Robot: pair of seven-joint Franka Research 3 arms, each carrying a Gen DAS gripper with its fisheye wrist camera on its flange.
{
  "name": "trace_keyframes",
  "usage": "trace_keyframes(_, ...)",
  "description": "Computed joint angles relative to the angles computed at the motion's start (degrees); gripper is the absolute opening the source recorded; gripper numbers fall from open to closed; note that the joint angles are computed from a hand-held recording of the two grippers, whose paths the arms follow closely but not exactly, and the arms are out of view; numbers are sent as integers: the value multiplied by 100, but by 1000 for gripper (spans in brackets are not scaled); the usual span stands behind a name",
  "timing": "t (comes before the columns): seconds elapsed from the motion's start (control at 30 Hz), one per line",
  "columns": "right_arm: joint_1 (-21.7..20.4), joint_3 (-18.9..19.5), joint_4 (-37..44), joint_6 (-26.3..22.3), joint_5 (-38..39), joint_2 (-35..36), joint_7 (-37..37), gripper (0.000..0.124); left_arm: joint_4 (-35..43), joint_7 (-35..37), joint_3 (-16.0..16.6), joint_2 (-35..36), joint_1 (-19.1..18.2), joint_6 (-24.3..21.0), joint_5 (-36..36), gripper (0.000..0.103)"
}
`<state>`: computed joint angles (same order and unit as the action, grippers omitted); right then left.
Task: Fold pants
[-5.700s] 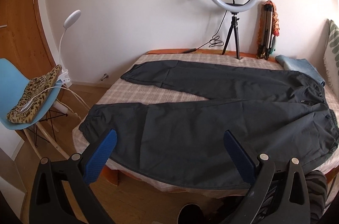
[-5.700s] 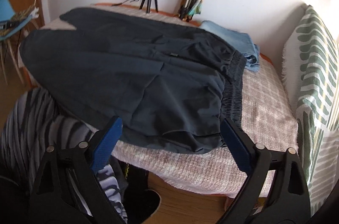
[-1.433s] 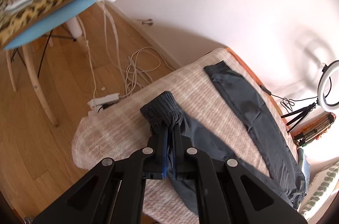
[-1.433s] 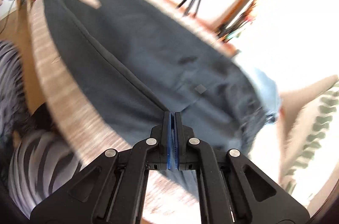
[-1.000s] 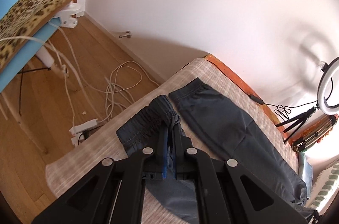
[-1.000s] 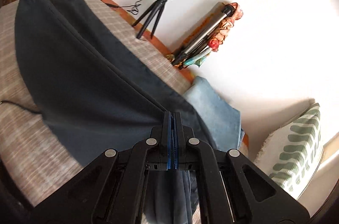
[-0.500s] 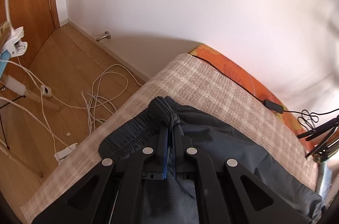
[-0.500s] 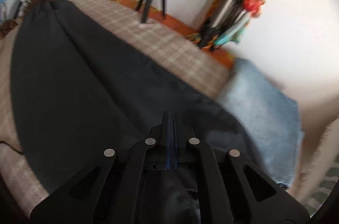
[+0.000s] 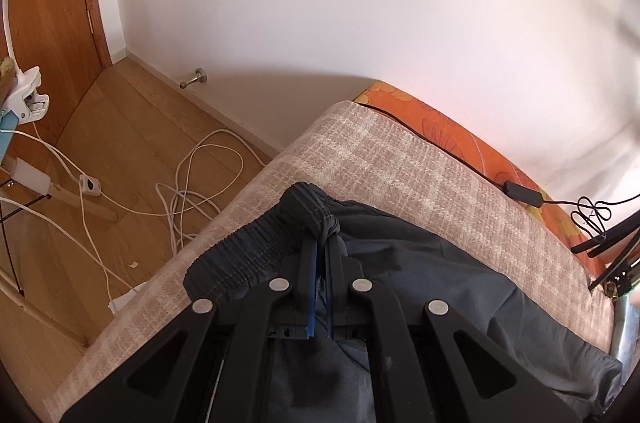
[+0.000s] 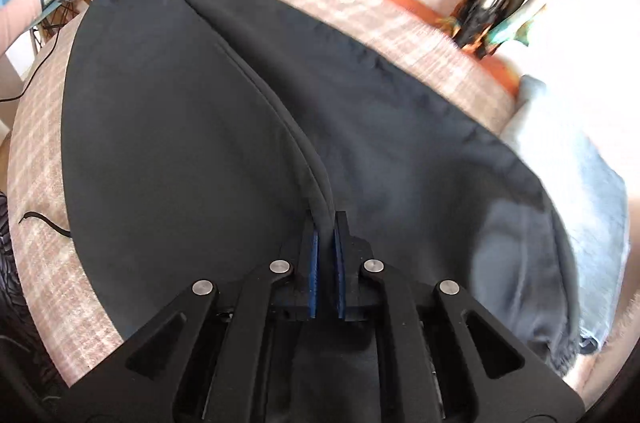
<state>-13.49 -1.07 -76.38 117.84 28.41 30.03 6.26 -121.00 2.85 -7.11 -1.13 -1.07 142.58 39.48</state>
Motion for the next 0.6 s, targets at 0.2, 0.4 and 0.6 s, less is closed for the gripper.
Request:
trace_keyframes(0.2,-109,62,-683,684,731,-694,-471,4,-290,157,-51,-440,-3,-36,-156,0)
trace_keyframes(0.4,127,60,347,1316,736,12,134,3,-193,480,-38,-466,74,23,-525,1)
trace_keyframes(0.6,415,59,1444,1767,-131,1036,858,3,583,805,33,475,50,-56,-790,1)
